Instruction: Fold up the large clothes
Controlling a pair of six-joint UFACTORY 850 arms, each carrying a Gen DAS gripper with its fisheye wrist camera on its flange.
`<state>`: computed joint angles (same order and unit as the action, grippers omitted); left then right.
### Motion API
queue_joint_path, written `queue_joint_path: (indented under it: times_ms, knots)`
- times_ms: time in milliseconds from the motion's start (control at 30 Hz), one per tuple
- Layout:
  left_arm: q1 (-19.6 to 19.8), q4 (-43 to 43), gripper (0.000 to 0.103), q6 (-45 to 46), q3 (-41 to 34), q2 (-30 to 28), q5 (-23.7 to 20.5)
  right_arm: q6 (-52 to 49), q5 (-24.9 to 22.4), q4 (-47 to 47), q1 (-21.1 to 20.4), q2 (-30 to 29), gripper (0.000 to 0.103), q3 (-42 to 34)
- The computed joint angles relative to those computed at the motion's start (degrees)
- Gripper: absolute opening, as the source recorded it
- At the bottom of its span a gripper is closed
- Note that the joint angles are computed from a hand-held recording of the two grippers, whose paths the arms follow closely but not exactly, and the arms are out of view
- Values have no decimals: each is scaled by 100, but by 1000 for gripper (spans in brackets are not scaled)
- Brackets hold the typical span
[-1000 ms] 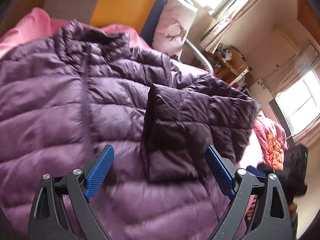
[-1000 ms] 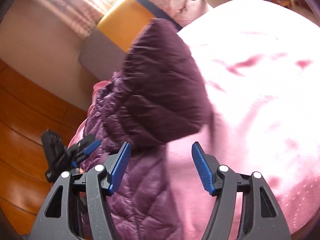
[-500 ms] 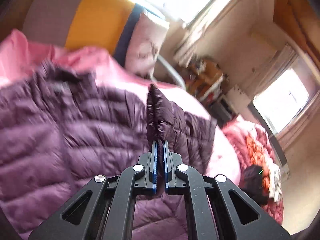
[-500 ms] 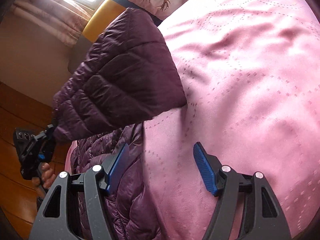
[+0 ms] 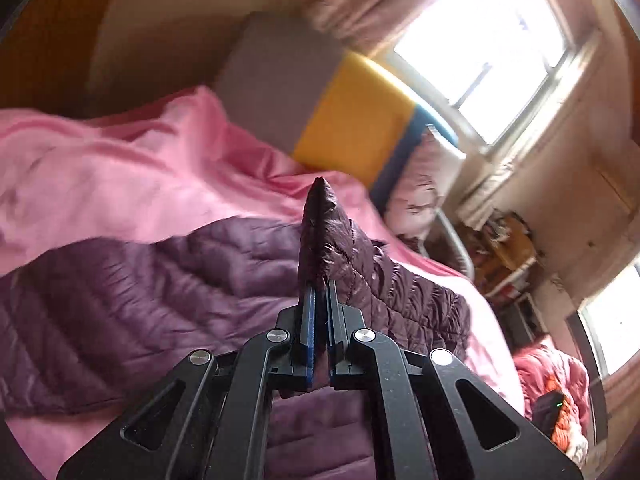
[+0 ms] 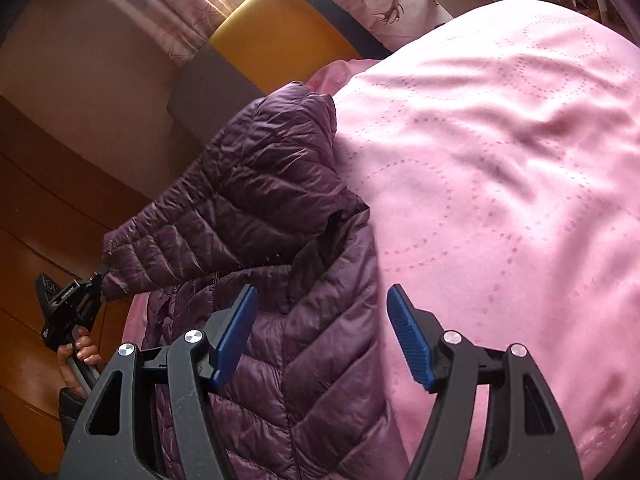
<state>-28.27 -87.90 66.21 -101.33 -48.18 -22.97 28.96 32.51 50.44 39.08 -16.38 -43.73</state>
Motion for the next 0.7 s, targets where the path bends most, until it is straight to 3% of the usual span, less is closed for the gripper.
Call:
queue_joint_path:
  times_ms: [100, 333, 400, 500, 600, 633, 700]
  knots:
    - [70, 637, 3, -669, 55, -140, 158, -1022, -187, 520, -83, -141, 67, -436]
    - [109, 153, 3, -393, 52, -315, 364, -4965, -420, 2971, -387, -1042, 67, -2204]
    - [156, 141, 3, -425, -42, -386, 335, -5493, -493, 3250, -519, -1286, 67, -2553]
    - [84, 717, 3, -744, -235, -552, 241, -7103, -348, 4554, -603, -1724, 67, -3075]
    - [-76, 1238, 3, -955, -321, -649, 347, -8875, 282, 6327, -786, -2468, 63, -3851]
    - [-110, 1552, 3, -1260, -431, -734, 377, -9209, 435, 6734, -833, -2619, 63, -3997]
    - [-175, 2466, 3, -2123, -744, -978, 436, -9159, 300, 6829, -934, -2644, 63, -3880]
